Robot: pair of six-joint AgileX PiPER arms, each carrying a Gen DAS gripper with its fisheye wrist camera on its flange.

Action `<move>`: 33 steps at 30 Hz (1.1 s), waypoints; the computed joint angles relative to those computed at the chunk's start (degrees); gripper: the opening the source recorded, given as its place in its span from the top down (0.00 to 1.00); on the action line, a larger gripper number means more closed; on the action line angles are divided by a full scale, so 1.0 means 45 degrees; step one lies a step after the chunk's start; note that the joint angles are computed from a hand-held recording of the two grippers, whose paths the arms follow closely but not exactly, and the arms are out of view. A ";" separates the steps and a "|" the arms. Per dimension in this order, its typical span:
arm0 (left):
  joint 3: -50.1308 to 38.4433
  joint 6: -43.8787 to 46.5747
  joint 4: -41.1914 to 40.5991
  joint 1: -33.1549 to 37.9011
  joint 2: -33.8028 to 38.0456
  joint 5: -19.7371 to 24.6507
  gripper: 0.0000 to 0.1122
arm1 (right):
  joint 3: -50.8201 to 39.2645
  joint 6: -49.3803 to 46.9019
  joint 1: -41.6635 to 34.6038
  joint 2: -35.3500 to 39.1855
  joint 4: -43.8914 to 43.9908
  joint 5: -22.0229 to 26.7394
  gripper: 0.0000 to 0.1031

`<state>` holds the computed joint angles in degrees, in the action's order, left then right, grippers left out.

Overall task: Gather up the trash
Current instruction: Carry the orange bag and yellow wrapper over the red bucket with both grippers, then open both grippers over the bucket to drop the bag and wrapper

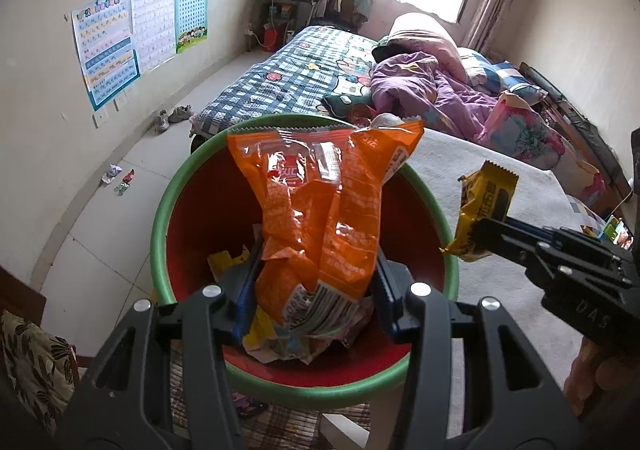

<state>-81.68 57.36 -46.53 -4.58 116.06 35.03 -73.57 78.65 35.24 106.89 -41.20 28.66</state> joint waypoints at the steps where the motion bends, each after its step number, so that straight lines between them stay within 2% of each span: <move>1: -0.0042 -0.0057 0.0050 0.0004 0.0045 0.0021 0.59 | -0.0007 -0.0010 -0.0020 0.0028 0.0004 -0.0016 0.83; 17: -0.0687 -0.0735 0.0530 0.0048 0.0600 0.0315 0.59 | -0.1218 -0.1449 -0.0113 0.0929 0.0733 0.0276 0.83; 33: -0.1215 -0.1455 0.1159 -0.0181 0.1158 0.0332 0.59 | -0.1485 -0.1990 -0.0250 0.1250 0.1217 0.0255 0.83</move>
